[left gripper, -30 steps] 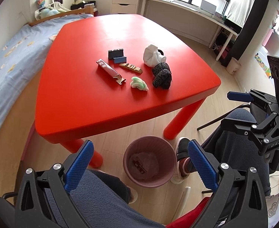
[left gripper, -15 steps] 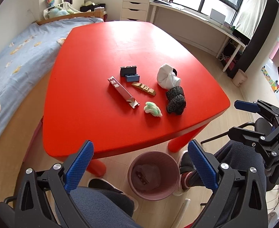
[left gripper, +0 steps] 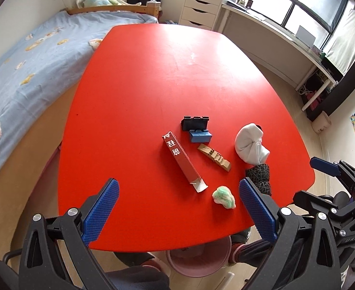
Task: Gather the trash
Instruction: 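Move both open grippers back over the table, then grasp the second red box with the left gripper while the right gripper grasps the black mesh ball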
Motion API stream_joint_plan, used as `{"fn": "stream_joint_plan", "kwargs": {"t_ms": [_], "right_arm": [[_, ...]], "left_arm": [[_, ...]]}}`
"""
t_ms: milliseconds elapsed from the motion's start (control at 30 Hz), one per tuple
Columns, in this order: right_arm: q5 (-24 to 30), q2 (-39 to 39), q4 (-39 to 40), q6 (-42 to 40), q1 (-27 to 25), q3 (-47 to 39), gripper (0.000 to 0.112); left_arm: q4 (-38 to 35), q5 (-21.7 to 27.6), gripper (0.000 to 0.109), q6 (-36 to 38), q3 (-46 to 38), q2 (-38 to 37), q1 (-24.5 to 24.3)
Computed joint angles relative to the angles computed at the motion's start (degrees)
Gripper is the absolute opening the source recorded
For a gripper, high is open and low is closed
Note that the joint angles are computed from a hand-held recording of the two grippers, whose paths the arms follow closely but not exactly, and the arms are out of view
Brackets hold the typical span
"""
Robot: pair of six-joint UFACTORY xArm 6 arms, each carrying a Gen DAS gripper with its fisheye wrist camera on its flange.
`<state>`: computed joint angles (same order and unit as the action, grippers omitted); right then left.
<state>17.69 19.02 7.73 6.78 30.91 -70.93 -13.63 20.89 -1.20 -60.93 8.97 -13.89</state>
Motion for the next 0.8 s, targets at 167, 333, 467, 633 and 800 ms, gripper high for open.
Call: {"fn": "stream_joint_plan", "kwargs": {"t_ms": [167, 333, 467, 633, 800], "right_arm": [[3.0, 4.6, -0.4, 2.4, -0.2, -4.8, 0.099], [5.1, 7.7, 1.2, 3.7, -0.6, -7.6, 0.099], [5.3, 8.8, 3.0, 2.8, -0.5, -8.3, 0.098], [6.2, 9.9, 4.5, 1.7, -0.5, -9.2, 0.081], [6.4, 10.5, 10.7, -3.8, -0.4, -9.8, 0.06]], "left_arm": [[3.7, 3.7, 0.095, -6.0, -6.4, 6.3, 0.7], [4.9, 7.5, 0.095, -10.2, -11.5, 11.2, 1.0], [5.1, 9.0, 0.095, -11.9, -13.9, 13.5, 1.0], [7.9, 8.0, 0.094, -15.4, -13.4, 13.9, 0.6], [11.1, 7.8, 0.069, -16.6, -13.7, 13.9, 0.2]]}}
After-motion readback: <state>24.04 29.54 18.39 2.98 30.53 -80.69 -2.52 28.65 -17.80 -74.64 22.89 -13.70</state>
